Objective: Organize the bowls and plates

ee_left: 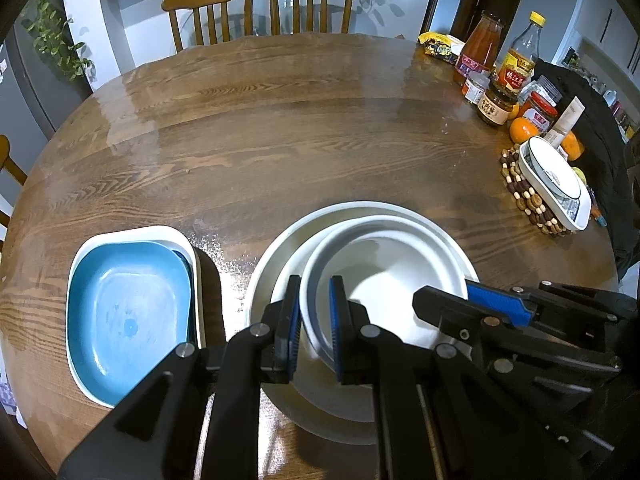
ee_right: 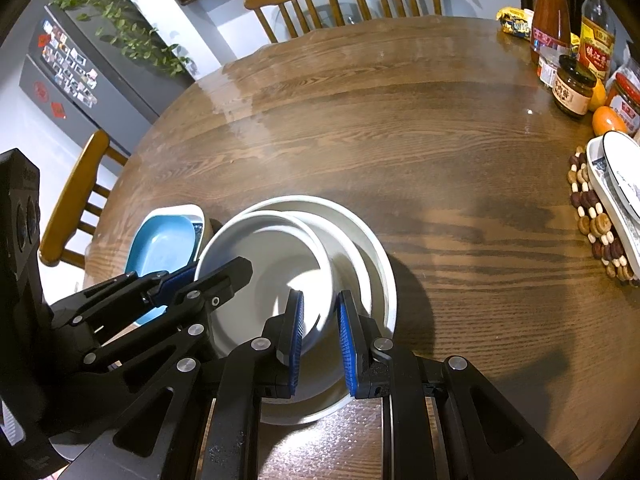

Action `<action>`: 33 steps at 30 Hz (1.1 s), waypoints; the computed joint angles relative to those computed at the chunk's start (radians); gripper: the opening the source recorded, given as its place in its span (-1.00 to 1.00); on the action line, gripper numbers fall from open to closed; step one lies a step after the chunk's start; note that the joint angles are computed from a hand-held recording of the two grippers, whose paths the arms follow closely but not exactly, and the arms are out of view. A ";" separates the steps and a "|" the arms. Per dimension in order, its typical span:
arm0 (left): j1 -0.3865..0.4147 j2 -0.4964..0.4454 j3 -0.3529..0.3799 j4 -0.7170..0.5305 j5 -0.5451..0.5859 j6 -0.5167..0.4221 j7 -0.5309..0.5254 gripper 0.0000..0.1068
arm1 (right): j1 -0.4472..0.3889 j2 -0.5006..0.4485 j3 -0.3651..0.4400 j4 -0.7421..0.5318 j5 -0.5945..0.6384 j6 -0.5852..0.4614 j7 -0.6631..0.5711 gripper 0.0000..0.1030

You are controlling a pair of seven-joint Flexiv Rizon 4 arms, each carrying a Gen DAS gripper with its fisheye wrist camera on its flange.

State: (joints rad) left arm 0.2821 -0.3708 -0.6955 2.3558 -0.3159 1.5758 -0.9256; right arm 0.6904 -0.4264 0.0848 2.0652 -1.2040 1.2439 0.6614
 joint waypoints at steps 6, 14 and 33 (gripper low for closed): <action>0.000 -0.014 0.005 0.002 0.031 0.027 -0.007 -0.83 | -0.002 0.005 -0.004 0.004 -0.038 0.000 0.030 -0.60; 0.021 -0.037 -0.003 0.006 0.123 0.092 -0.055 -0.82 | -0.012 0.013 0.006 0.010 -0.068 -0.013 0.033 -0.60; 0.090 -0.074 -0.011 0.003 0.363 0.196 -0.199 -0.43 | -0.034 0.049 0.047 0.030 -0.174 -0.115 0.081 -0.60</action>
State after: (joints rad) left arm 0.3719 -0.4444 -0.7061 2.3590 0.0470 1.7722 -1.1250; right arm 0.6563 -0.3778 0.1318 2.0954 -1.3783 1.1285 0.7429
